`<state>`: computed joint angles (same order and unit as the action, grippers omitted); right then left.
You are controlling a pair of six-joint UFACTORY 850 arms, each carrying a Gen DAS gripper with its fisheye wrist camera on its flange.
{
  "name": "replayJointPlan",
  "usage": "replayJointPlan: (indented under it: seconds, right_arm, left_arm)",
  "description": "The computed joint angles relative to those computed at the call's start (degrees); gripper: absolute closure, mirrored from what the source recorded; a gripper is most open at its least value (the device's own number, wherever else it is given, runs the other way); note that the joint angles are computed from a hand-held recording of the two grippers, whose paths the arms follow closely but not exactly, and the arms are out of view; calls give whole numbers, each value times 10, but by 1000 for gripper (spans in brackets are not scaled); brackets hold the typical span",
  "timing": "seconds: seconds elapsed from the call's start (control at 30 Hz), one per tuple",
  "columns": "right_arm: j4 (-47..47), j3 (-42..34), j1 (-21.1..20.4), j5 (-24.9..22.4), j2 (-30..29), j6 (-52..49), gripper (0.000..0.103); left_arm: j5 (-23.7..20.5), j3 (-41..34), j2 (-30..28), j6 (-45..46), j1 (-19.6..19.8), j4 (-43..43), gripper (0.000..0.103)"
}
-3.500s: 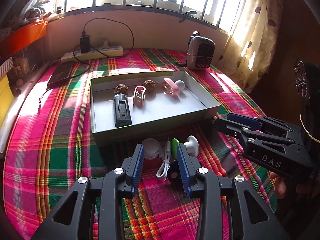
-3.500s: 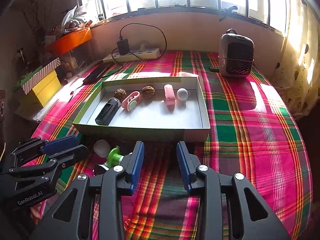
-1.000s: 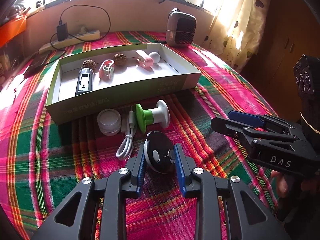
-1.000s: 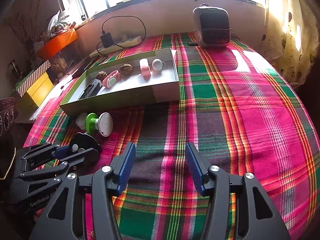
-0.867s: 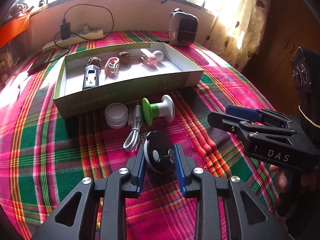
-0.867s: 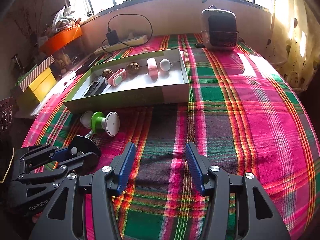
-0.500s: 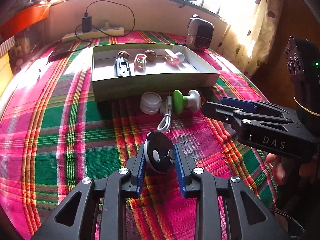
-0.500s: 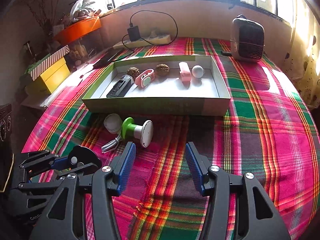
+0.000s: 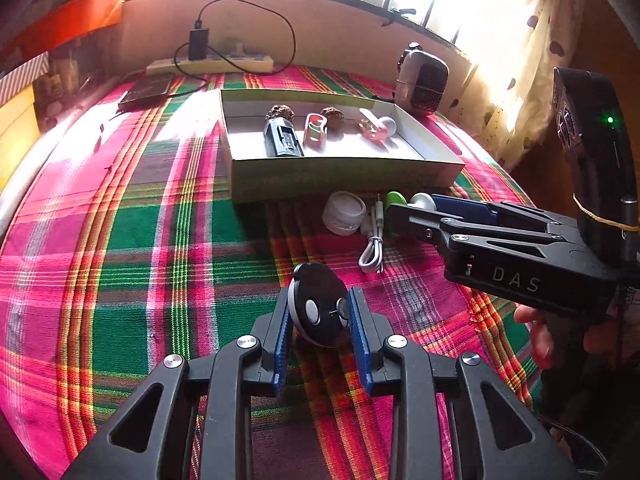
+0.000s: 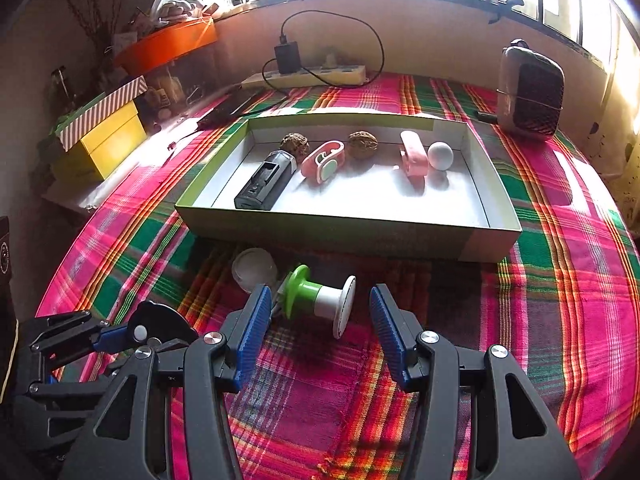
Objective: Organize objects
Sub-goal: 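Move the right tool to the green-and-white spool and close on it while the left tool holds the disc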
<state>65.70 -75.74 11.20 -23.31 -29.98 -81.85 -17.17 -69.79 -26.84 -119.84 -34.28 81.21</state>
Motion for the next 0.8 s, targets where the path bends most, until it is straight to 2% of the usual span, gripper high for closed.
replayJointPlan:
  seconds: [0.43, 0.8]
  right_arm:
    - [-52, -21, -4, 12, -19, 67, 50]
    - [-75, -30, 3, 28, -27, 84, 50]
  left_arm:
    - [8, -2, -1, -11, 5, 17, 78]
    - [8, -4, -3, -5, 7, 13, 78]
